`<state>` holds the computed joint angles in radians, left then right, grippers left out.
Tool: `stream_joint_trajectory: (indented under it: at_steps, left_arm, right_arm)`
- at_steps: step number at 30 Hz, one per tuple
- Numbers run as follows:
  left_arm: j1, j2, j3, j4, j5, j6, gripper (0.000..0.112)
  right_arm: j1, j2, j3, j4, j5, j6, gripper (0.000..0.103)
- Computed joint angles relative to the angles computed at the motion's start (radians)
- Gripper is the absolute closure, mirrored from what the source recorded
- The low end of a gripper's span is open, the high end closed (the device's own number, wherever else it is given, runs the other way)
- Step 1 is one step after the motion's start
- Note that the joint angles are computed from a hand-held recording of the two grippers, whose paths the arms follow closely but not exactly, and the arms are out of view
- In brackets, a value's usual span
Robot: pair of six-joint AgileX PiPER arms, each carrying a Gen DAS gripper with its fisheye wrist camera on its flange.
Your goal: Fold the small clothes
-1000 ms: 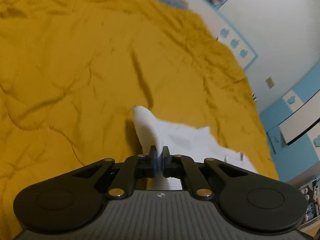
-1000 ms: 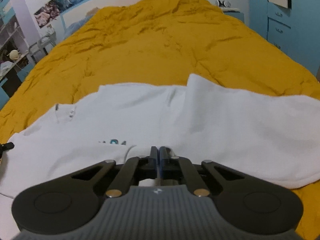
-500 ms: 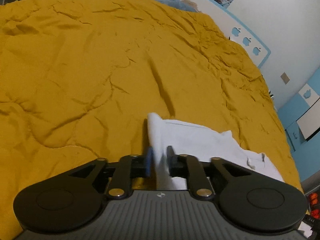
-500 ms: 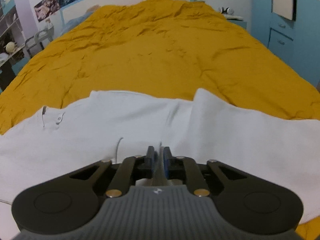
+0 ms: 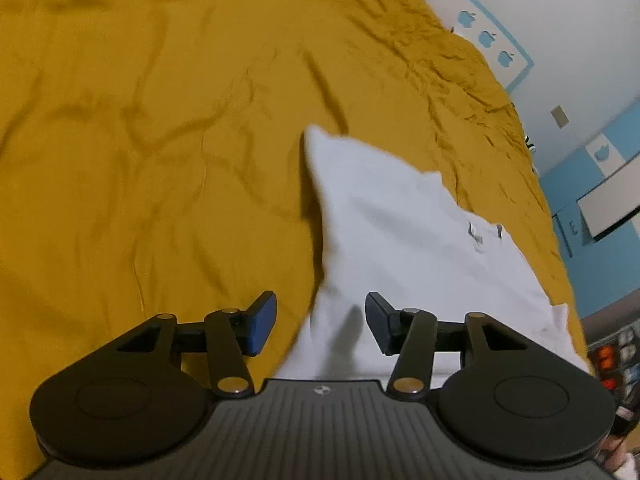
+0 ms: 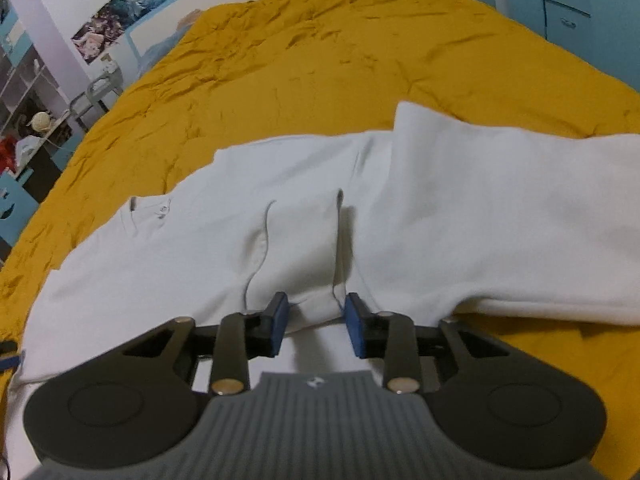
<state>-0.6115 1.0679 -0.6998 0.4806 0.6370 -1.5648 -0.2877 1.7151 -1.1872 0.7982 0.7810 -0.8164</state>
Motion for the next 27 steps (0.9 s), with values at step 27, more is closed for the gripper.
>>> stream_joint_trajectory:
  at_steps: [27]
  left_arm:
    - [-0.262,0.105,-0.277,0.218,0.426,-0.111,0.064]
  right_arm:
    - [-0.282,-0.126,-0.066,-0.027,0.227,-0.055,0.073]
